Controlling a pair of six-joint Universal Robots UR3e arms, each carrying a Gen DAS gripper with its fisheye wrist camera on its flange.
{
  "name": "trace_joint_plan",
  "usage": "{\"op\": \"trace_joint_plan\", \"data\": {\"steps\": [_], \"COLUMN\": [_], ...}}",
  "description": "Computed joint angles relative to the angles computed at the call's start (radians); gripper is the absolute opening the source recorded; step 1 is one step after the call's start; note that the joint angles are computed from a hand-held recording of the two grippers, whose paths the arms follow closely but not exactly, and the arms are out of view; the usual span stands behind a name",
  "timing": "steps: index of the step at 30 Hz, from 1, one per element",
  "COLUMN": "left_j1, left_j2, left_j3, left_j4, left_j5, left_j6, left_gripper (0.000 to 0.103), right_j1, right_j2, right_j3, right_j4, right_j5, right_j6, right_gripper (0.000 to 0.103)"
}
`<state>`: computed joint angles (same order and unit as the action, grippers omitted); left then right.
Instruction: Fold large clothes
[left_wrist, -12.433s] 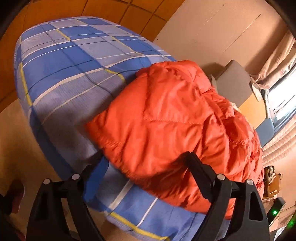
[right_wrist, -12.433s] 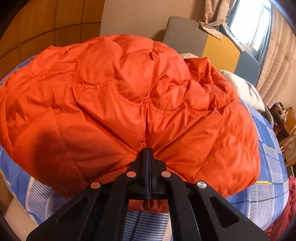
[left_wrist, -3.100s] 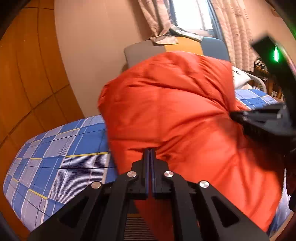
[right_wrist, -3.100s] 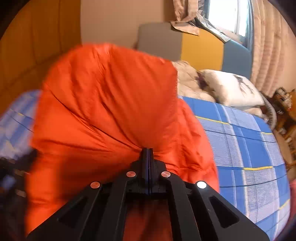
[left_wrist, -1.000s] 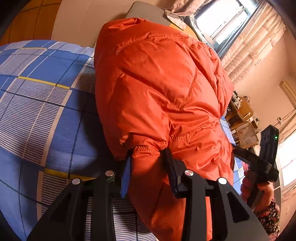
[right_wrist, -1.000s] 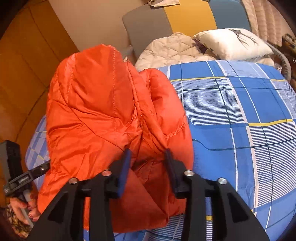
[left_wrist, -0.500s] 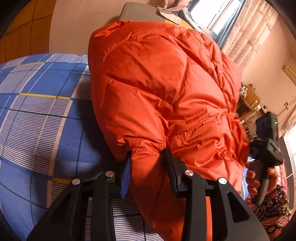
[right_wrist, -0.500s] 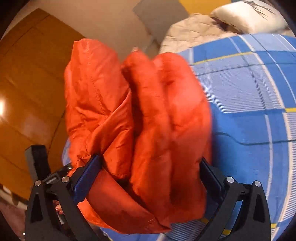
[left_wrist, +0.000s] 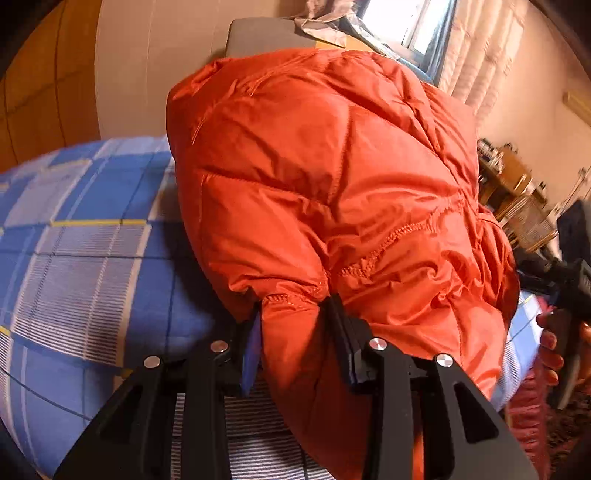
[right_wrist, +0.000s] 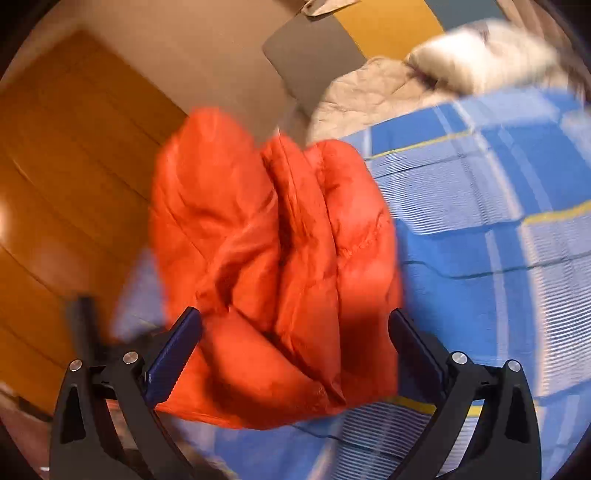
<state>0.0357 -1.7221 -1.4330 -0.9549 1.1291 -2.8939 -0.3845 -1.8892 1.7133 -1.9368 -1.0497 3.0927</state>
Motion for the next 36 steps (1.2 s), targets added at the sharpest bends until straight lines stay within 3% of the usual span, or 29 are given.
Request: {"op": "trace_joint_plan", "data": {"steps": [3, 4, 7, 9, 10, 11, 16, 19, 24, 29, 36], "left_j1": [-0.001, 0.010, 0.007, 0.004, 0.002, 0.004, 0.022, 0.041, 0.117, 0.220, 0.399], "left_j2": [0.009, 0.011, 0.011, 0.011, 0.009, 0.010, 0.020, 0.025, 0.035, 0.071, 0.114], "left_j3": [-0.005, -0.003, 0.003, 0.000, 0.000, -0.005, -0.025, -0.015, 0.038, 0.045, 0.008], "left_j4": [-0.001, -0.016, -0.023, -0.014, -0.011, -0.005, 0.019, 0.020, -0.014, -0.056, -0.095], "left_j5": [0.005, -0.012, -0.009, -0.007, -0.005, -0.011, -0.053, -0.060, -0.072, -0.065, -0.095], "left_j6": [-0.006, -0.003, 0.006, 0.010, 0.010, 0.010, 0.011, 0.021, 0.064, 0.142, 0.212], "left_gripper": [0.034, 0.034, 0.034, 0.034, 0.034, 0.034, 0.032, 0.030, 0.025, 0.023, 0.021], "right_j1": [0.132, 0.133, 0.042, 0.049, 0.045, 0.036, 0.083, 0.115, 0.214, 0.358, 0.542], "right_j2": [0.107, 0.131, 0.138, 0.139, 0.133, 0.122, 0.076, 0.062, 0.158, 0.324, 0.546], "right_j3": [-0.037, -0.023, 0.090, 0.125, 0.129, 0.133, 0.114, 0.124, 0.095, 0.054, -0.088], "right_j4": [-0.064, -0.082, -0.120, -0.185, -0.181, -0.168, -0.130, -0.155, -0.295, -0.536, -0.732], "right_j5": [-0.185, -0.186, -0.045, -0.042, -0.021, -0.004, -0.035, -0.008, 0.035, 0.045, -0.044], "right_j6": [0.078, 0.089, 0.096, 0.105, 0.091, 0.090, 0.084, 0.118, 0.243, 0.424, 0.551], "right_gripper": [0.100, 0.100, 0.100, 0.099, 0.088, 0.083, 0.045, 0.033, 0.032, 0.032, 0.032]}}
